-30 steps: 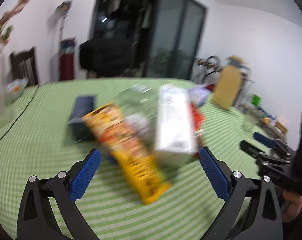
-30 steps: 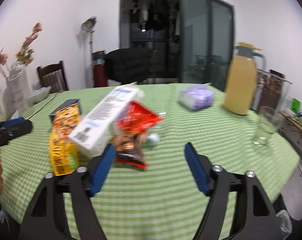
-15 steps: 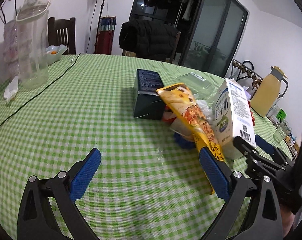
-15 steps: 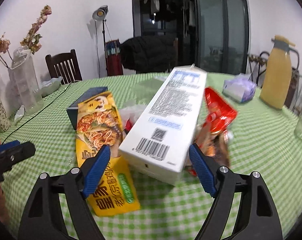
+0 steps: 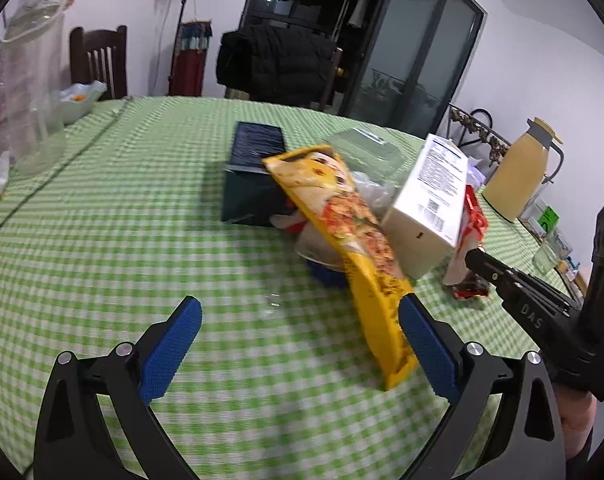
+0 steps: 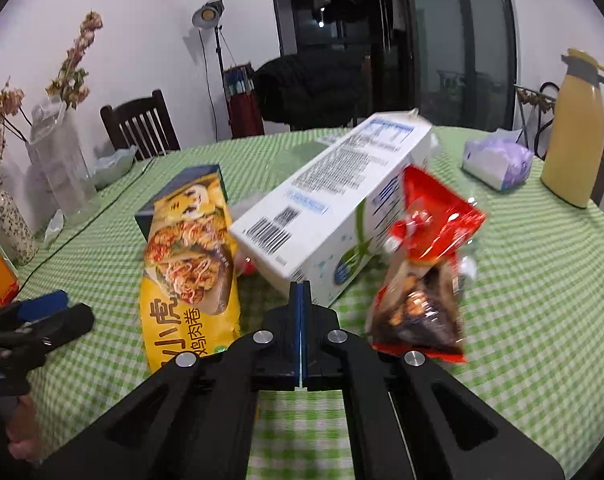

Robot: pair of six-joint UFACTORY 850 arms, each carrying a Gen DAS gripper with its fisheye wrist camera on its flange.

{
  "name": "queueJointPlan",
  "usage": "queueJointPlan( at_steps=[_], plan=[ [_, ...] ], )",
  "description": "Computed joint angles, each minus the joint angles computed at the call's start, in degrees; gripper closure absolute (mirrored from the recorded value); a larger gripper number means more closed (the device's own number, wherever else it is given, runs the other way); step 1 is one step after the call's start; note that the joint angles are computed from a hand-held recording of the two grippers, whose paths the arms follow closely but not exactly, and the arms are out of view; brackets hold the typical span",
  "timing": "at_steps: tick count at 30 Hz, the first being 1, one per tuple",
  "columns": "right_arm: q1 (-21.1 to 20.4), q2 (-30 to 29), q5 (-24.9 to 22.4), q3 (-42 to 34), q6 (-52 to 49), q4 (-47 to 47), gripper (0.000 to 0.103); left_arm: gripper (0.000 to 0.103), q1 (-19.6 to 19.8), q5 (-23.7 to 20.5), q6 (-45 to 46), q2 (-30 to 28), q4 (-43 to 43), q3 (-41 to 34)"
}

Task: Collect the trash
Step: 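Grasp the yellow snack bag with the left gripper while the right grasps the red packet, then carry both packets to the trash bag and release them inside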

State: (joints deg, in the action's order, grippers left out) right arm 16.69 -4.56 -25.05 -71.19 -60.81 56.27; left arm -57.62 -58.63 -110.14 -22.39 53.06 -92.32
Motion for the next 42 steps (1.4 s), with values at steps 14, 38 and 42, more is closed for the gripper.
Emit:
queueJointPlan(
  at_steps=[14, 38, 42],
  plan=[
    [-7.2, 2.7, -1.3, 3.5, -7.2, 4.5, 0.036, 0.088, 1.1, 2.2, 1.0, -10.0, -0.5, -12.0],
    [-7.7, -3.6, -12.7, -4.9, 0.4, -0.2, 0.095, 0.093, -5.3, -14.1, 0.9, -8.8, 14.9, -18.4],
    [-10.6, -0.4, -13.5, -3.1, -4.7, 5.7, 0.095, 0.093, -5.7, -14.2, 3.3, -11.4, 15.1, -22.7]
  ],
)
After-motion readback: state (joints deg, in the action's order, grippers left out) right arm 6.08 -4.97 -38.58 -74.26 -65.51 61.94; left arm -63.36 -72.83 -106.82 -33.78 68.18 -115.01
